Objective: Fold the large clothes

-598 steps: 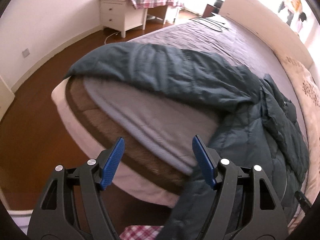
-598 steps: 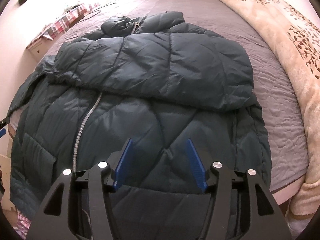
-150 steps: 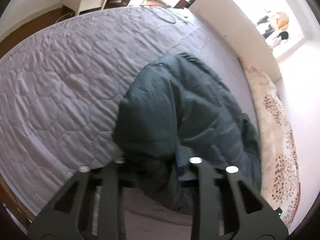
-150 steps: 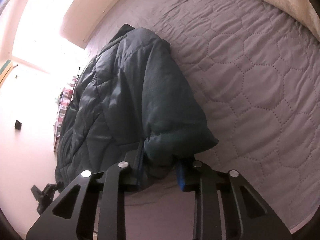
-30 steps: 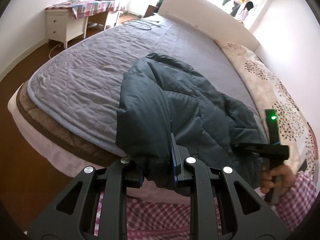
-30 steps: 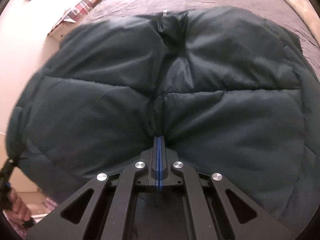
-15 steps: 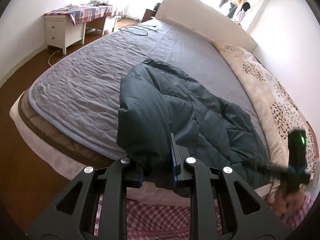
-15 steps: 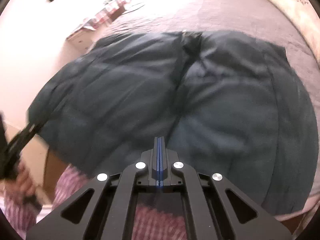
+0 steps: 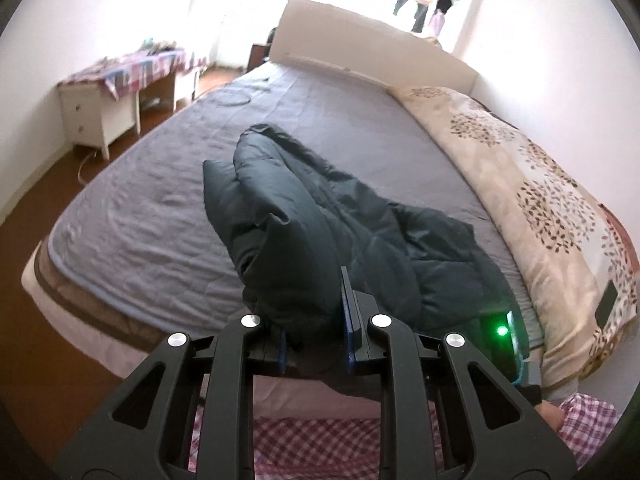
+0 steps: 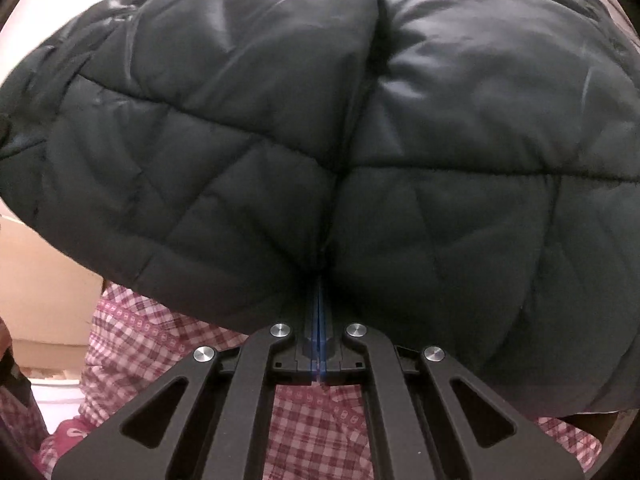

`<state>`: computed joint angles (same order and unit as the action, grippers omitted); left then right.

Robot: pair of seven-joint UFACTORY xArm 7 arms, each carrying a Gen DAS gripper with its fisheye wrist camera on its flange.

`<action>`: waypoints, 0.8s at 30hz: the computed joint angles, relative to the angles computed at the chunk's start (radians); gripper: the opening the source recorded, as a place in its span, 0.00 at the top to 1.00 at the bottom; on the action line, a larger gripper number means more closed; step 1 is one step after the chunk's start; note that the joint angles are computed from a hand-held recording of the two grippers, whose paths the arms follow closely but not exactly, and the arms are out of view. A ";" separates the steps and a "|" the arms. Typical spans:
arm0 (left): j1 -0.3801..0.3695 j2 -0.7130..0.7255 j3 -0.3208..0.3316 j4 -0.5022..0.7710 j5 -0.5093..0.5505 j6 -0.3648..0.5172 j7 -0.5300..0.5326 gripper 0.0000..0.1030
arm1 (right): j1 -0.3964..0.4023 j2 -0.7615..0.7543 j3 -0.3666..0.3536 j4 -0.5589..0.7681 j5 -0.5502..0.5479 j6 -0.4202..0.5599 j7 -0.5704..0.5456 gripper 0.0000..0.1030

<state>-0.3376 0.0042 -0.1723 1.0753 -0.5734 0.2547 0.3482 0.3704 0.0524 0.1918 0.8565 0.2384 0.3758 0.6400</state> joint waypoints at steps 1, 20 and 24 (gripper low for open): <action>-0.004 -0.006 -0.003 -0.002 0.010 -0.011 -0.006 0.81 | -0.002 -0.012 0.002 -0.016 0.023 -0.010 -0.012 1.00; -0.158 -0.024 -0.076 0.093 0.282 -0.073 -0.058 0.82 | -0.168 -0.891 -0.107 -0.764 -0.140 -0.101 0.364 0.95; -0.202 0.014 -0.108 0.139 0.343 -0.062 -0.061 0.82 | -0.123 -0.792 -0.149 -0.767 -0.111 -0.235 0.303 0.95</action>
